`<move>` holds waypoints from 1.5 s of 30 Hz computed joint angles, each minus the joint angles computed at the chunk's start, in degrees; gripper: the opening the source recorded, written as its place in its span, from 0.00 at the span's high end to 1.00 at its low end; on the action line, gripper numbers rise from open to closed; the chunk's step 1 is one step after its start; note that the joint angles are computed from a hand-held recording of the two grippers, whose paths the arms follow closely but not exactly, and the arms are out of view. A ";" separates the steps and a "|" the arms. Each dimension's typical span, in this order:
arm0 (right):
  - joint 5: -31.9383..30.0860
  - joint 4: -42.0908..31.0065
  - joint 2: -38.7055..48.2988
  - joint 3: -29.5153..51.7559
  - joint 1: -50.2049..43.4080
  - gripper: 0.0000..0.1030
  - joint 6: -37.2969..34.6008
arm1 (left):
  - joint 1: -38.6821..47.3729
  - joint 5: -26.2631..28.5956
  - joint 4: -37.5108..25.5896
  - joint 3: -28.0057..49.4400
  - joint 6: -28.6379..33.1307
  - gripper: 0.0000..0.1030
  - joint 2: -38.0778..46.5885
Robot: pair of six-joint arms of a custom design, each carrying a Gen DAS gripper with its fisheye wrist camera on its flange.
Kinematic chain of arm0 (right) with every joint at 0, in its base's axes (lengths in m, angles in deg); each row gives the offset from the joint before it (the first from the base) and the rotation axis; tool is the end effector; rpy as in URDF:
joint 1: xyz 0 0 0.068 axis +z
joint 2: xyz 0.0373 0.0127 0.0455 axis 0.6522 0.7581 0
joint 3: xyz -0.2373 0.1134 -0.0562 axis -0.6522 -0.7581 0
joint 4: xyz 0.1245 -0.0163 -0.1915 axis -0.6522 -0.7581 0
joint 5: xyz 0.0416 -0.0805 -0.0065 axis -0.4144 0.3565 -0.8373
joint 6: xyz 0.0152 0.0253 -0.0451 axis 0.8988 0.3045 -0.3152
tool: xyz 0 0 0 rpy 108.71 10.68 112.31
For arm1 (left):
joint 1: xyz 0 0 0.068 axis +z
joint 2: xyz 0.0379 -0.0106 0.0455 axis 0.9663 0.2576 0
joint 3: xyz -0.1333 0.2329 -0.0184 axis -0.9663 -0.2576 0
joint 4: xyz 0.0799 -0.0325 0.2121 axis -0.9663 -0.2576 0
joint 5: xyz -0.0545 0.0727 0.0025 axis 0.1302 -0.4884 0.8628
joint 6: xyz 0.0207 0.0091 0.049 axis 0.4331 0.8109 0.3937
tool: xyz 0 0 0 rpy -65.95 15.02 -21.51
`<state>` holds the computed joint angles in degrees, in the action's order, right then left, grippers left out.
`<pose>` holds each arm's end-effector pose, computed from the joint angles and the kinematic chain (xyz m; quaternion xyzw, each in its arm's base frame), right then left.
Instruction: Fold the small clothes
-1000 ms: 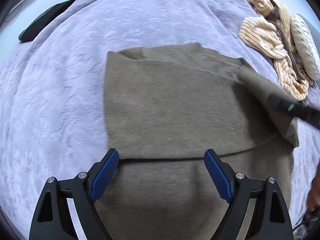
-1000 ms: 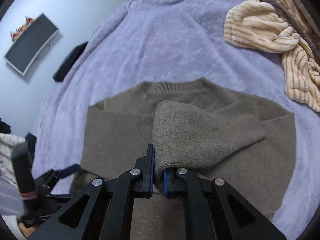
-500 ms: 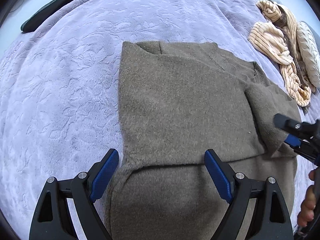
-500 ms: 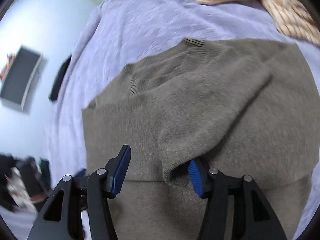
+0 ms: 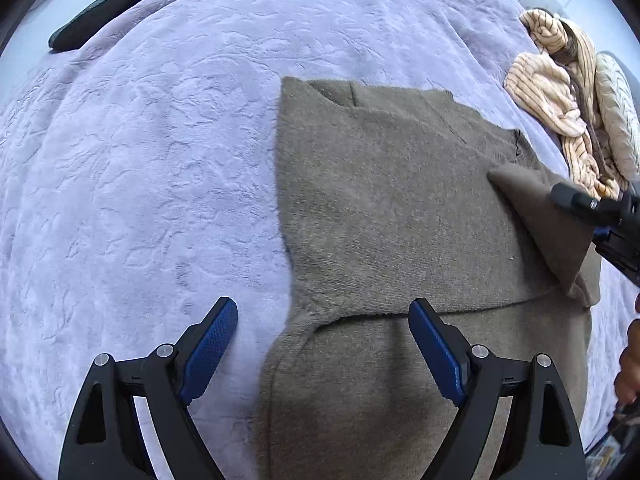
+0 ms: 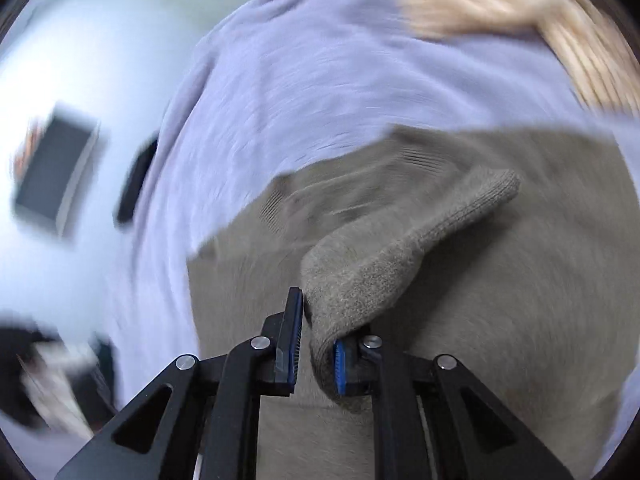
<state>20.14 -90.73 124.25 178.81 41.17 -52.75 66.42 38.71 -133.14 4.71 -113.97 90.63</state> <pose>0.3696 0.0234 0.2330 -0.0744 0.9377 0.2905 0.1755 0.2552 -0.0388 0.2336 -0.1636 0.9702 -0.0546 0.1700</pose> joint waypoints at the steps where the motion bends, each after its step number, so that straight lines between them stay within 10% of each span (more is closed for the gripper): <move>1: 3.48 -0.09 -1.44 -0.92 2.64 0.85 -3.94 | 1.19 0.68 -0.09 -0.44 0.56 0.14 -0.71; 7: 25.18 7.77 -9.94 -16.01 17.29 0.83 -21.41 | 8.03 4.55 -0.66 -2.51 4.35 0.14 -3.53; 12: 27.85 11.00 -16.58 -24.16 19.61 0.41 -27.22 | 10.18 9.30 -0.76 -1.72 5.59 0.14 -3.73; 16: 24.62 7.90 -18.99 -24.48 16.88 0.41 -27.36 | 7.57 13.01 -0.51 1.44 5.78 0.14 -2.18; 22: 4.10 0.56 -7.21 -9.98 0.71 0.39 -3.46 | 0.03 10.58 1.75 6.02 3.96 0.14 4.08; 28: -12.18 4.36 4.79 -4.54 -10.25 0.40 19.74 | -3.66 4.20 2.48 7.43 1.10 0.14 9.19; 29: -13.63 5.33 5.52 -4.03 -10.61 0.54 21.34 | -4.09 3.62 2.29 7.33 1.50 0.14 8.84; 30: -15.35 6.50 6.31 -3.24 -10.67 0.91 23.06 | -4.48 3.00 2.00 7.27 2.08 0.14 8.23; 31: -16.13 6.18 6.94 -1.93 -10.32 0.92 23.47 | -4.49 2.70 1.45 7.03 2.78 0.14 7.24; 41: -5.56 -11.03 7.71 13.56 10.85 0.90 -4.05 | 6.17 10.07 0.27 -0.82 4.80 0.14 -2.90; 45: -1.64 -11.38 4.25 7.77 14.13 0.81 -5.87 | 8.47 10.91 -1.02 -1.25 4.41 0.14 -4.26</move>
<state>18.51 -102.11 128.50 186.57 55.30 -58.62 74.89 49.62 -134.17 3.46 -109.56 86.38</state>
